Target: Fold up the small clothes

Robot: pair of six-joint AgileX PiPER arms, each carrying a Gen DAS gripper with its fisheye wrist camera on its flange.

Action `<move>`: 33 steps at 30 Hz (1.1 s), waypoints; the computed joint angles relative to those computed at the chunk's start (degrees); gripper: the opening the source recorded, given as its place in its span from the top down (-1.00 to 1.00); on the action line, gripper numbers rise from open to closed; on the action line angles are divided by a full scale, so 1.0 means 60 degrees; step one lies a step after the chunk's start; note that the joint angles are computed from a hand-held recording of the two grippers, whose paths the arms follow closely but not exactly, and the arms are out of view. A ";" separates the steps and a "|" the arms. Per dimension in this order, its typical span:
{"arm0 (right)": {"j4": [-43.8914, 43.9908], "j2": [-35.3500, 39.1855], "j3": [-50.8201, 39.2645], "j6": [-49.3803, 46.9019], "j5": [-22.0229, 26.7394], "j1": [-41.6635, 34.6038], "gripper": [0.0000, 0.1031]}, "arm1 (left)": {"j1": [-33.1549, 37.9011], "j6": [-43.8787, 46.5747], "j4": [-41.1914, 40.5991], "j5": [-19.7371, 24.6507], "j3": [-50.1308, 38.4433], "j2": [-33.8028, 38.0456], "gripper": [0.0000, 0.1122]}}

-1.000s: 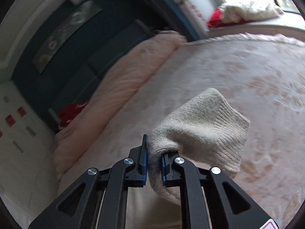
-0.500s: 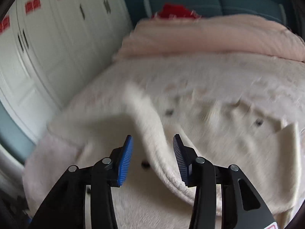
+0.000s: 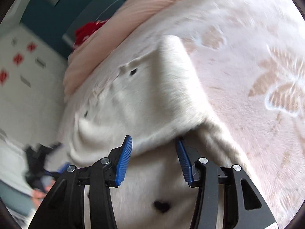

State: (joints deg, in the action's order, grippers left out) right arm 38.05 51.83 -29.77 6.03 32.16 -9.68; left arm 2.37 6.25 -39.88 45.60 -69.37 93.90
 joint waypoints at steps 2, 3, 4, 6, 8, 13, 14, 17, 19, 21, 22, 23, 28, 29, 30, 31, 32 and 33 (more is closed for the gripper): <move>0.1910 0.0359 0.0138 -0.1401 -0.0143 -0.0756 0.22 | -0.0409 -0.1009 0.0697 -0.0684 -0.0112 0.0131 -0.15; 0.2865 0.0537 0.0187 -0.2234 -0.0364 -0.0938 0.51 | -0.0634 -0.1476 0.1228 -0.0842 -0.0237 0.0117 0.11; 0.3819 0.0500 0.0260 -0.3012 -0.0605 -0.1232 0.86 | -0.0822 -0.1850 0.1770 -0.0706 -0.0544 0.0237 0.56; 0.4602 -0.0318 0.0456 -0.3459 -0.0922 -0.1934 0.87 | -0.0853 -0.1980 0.1839 -0.0855 -0.0571 0.0159 0.73; 0.3857 -0.1031 0.0669 -0.2792 -0.0766 -0.2924 0.87 | -0.0818 -0.1693 0.1764 -0.0963 -0.0568 0.0292 0.75; 0.2996 -0.0673 0.0713 -0.4378 0.3167 -0.6529 0.83 | -0.0987 -0.1074 0.1904 -0.1749 0.0165 0.0225 0.85; 0.2546 -0.0855 0.0372 -0.4567 0.4108 -0.7184 0.70 | -0.0961 -0.1046 0.1854 -0.1680 0.0151 0.0174 0.85; 0.0711 -0.2167 -0.0593 -0.3152 0.4667 -0.6861 0.33 | -0.0471 -0.0234 0.0375 -0.1004 0.0137 -0.0080 0.56; -0.0776 -0.2444 -0.1069 -0.1618 0.3630 -0.5035 0.11 | -0.0409 -0.0227 -0.0029 -0.0410 -0.0326 0.0205 0.03; -0.2677 -0.2175 -0.1438 0.0002 0.2753 -0.3307 -0.03 | -0.0662 -0.0633 -0.0204 0.0014 -0.0727 0.0570 -0.27; -0.3632 -0.1955 -0.1566 0.0771 0.2469 -0.2590 -0.08 | -0.0976 -0.1165 0.0113 0.0112 -0.1025 0.0790 -0.38; -0.4476 -0.1670 -0.1639 0.1619 0.2261 -0.1948 -0.08 | -0.1258 -0.1681 0.0598 -0.0006 -0.1167 0.0860 -0.38; -0.6409 -0.1332 -0.0979 0.5241 0.0914 0.0557 -0.08 | -0.1810 -0.2264 0.1462 -0.0053 -0.1720 0.0997 0.85; -0.7248 -0.1289 -0.0996 0.6134 0.0860 0.1234 -0.08 | -0.1627 -0.1922 0.1206 -0.0175 -0.1598 0.0813 0.89; -0.7793 -0.1143 -0.1070 0.6645 0.0824 0.1670 -0.08 | -0.1470 -0.1756 0.1277 -0.0277 -0.1645 0.0680 1.00; -0.7992 -0.1041 -0.1133 0.6775 0.0844 0.1914 -0.08 | -0.1318 -0.1684 0.1437 -0.0442 -0.1560 0.0516 1.00; -0.8010 -0.0945 -0.1202 0.6715 0.0892 0.2007 -0.08 | -0.1174 -0.1777 0.1734 -0.0544 -0.1618 0.0456 1.00; -0.8203 -0.0856 -0.1217 0.6925 0.0892 0.2187 -0.08 | -0.0946 -0.1956 0.2126 -0.0576 -0.1781 0.0548 1.00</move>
State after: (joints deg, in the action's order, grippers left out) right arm -11.16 46.69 -37.07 47.58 37.51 3.44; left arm -3.30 -5.49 -27.12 42.14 -80.06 97.19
